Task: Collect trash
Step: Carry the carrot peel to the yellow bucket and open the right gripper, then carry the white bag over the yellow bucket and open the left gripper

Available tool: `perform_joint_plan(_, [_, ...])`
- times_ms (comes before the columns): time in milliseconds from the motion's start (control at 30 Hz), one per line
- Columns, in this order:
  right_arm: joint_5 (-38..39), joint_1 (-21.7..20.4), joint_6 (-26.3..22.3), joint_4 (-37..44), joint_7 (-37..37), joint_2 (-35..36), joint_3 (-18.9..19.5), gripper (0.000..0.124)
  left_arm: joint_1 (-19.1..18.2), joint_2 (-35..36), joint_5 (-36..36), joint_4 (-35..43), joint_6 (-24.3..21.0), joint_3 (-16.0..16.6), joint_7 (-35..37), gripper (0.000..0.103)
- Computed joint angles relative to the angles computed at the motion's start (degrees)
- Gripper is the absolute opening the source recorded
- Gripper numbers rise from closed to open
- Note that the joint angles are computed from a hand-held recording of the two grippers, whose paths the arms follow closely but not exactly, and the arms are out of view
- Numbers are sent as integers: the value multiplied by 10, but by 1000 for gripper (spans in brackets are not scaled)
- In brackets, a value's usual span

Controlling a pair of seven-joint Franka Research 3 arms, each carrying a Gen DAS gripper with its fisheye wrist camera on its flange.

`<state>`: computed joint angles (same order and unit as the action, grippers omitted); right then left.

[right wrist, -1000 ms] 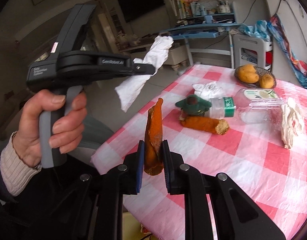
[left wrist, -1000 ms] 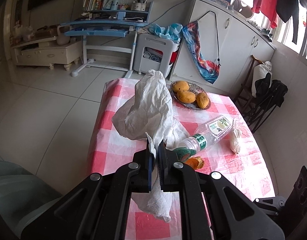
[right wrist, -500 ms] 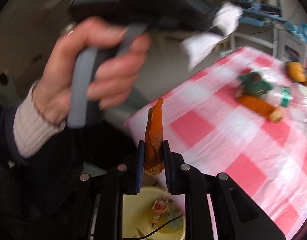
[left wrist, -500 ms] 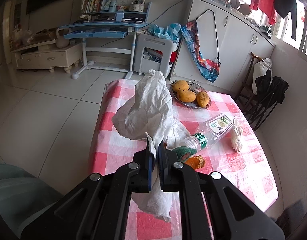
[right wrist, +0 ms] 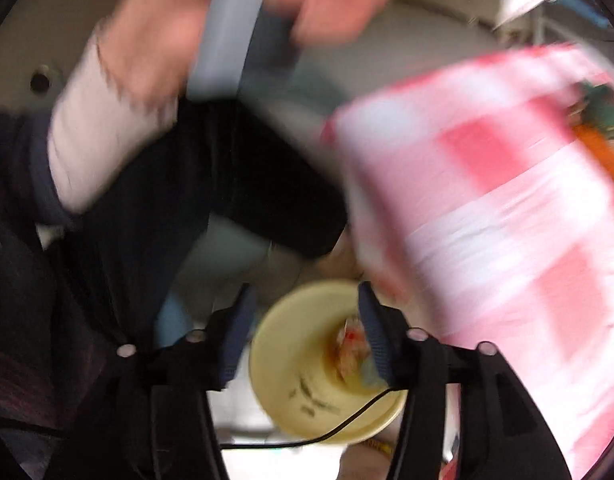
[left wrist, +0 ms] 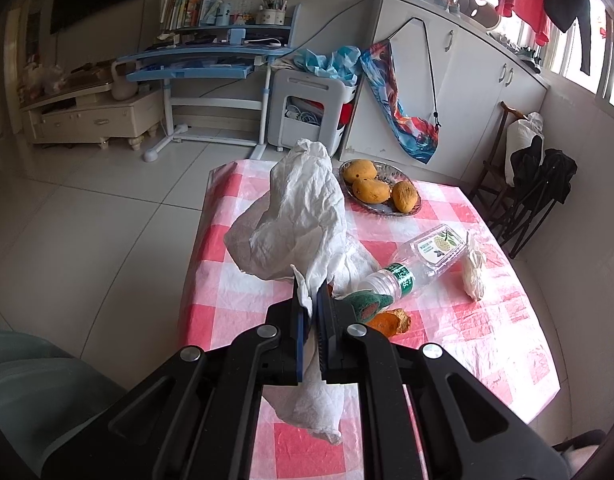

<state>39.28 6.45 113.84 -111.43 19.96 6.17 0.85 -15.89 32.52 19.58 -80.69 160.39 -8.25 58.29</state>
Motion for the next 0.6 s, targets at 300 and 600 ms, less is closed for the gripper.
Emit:
perform_joint_plan(300, [218, -23, 205, -35, -19, -50, -18, 71, -10, -46, 38, -70, 35, 24, -40, 6])
perform_joint_plan(600, [295, -2, 329, -75, -83, -87, -21, 80, 10, -164, 39, -269, 79, -14, -61, 6])
